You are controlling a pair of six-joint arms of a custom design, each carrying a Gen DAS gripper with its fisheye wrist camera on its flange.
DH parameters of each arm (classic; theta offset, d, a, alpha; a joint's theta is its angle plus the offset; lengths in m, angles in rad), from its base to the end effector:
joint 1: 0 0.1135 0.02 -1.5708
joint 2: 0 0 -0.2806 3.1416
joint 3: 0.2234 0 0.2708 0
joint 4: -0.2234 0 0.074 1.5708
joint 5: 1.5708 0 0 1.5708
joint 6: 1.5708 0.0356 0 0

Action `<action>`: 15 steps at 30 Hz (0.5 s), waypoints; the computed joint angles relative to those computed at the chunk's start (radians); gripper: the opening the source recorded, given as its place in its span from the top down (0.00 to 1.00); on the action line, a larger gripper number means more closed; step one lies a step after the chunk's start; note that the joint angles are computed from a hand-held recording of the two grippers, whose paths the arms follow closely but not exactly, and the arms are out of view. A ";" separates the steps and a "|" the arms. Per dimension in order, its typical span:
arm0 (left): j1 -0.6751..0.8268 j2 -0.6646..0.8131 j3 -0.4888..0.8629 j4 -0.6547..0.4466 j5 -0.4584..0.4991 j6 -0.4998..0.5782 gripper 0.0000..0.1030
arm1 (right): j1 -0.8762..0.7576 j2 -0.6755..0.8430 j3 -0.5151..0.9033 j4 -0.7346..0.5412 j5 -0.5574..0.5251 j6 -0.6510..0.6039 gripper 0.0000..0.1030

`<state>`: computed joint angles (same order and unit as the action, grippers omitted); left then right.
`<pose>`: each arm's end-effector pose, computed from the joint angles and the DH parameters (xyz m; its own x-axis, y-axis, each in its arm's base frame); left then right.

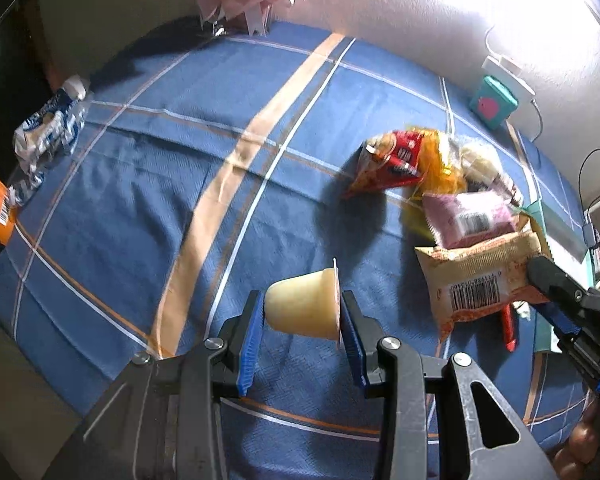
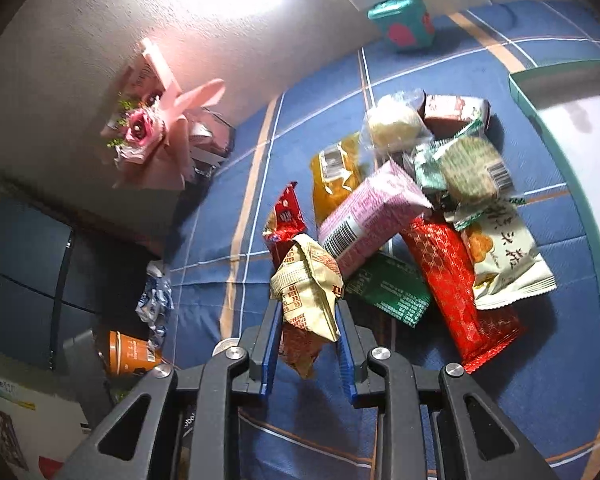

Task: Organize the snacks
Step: 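Carry the pudding cup with the left tool while the right tool carries the pastry bag to the tray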

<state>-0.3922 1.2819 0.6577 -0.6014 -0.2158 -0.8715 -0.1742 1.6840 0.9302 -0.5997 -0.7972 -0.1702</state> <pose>0.2119 -0.0794 0.1745 -0.7942 -0.4805 -0.3720 -0.4682 0.8741 -0.1293 0.3064 -0.0281 0.1588 -0.9426 0.0457 -0.3308 -0.1932 0.7332 0.6520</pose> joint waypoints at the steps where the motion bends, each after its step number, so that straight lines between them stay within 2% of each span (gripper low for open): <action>1: -0.004 -0.003 0.011 -0.012 -0.007 -0.002 0.62 | -0.008 -0.005 0.003 -0.007 -0.010 -0.004 0.73; 6: -0.037 -0.003 0.094 -0.070 -0.044 -0.009 0.62 | -0.046 -0.022 0.020 -0.034 -0.030 -0.018 0.73; 15: -0.117 0.152 0.324 -0.089 -0.090 0.015 0.62 | -0.184 0.003 0.121 -0.031 -0.015 0.006 0.73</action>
